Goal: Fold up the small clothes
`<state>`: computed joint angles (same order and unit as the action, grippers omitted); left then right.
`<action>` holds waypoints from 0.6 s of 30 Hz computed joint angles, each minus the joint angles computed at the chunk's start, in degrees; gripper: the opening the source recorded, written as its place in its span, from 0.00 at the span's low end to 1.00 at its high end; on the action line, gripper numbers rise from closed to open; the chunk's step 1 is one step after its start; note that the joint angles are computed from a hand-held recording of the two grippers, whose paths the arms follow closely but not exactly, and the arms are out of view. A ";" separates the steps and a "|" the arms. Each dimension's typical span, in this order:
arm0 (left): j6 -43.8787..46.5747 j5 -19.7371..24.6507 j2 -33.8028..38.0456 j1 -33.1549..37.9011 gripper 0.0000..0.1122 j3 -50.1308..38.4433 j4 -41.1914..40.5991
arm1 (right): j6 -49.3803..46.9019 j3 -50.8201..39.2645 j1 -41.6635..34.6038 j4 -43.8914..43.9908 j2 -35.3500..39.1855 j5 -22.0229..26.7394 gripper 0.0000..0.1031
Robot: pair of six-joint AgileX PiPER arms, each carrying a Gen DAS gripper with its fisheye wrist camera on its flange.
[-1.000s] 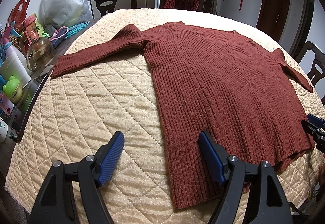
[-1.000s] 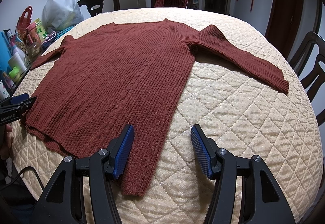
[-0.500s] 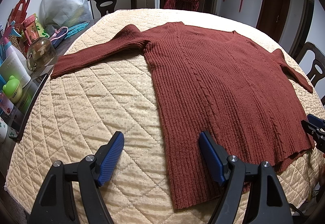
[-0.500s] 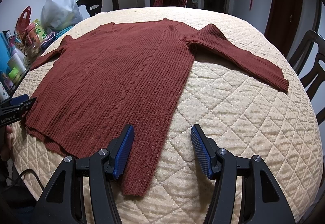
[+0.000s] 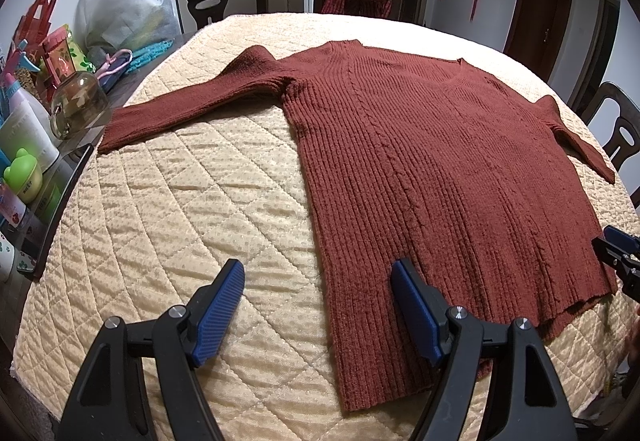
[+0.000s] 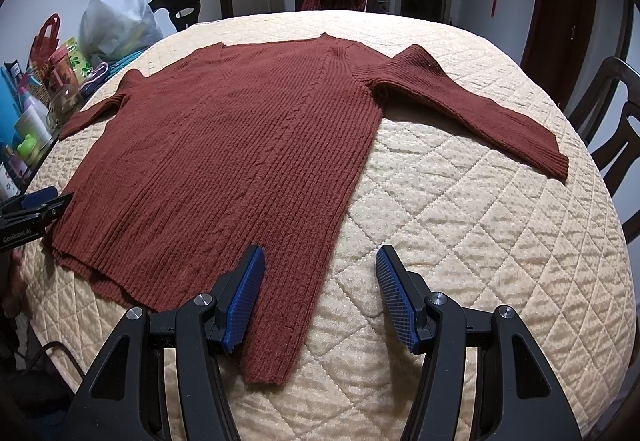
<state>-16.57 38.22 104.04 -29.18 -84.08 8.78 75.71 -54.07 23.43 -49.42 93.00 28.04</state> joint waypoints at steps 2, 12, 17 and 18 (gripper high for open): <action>1.51 1.35 0.47 0.43 0.68 -1.38 -1.28 | -0.83 -0.01 0.06 0.82 -0.47 0.25 0.57; 4.27 2.33 1.83 3.88 0.68 -6.79 -2.97 | -5.31 -4.50 1.09 1.74 -0.64 1.63 0.57; 6.99 4.86 6.41 9.63 0.68 -14.36 -8.40 | -12.48 -11.02 0.86 6.06 3.00 2.36 0.57; 6.97 5.46 7.62 10.82 0.68 -16.18 -9.16 | -14.18 -12.42 0.77 7.10 3.85 2.26 0.57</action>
<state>-9.60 43.67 111.66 -18.35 -100.26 -0.38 61.53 -66.50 24.19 -42.32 96.85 30.30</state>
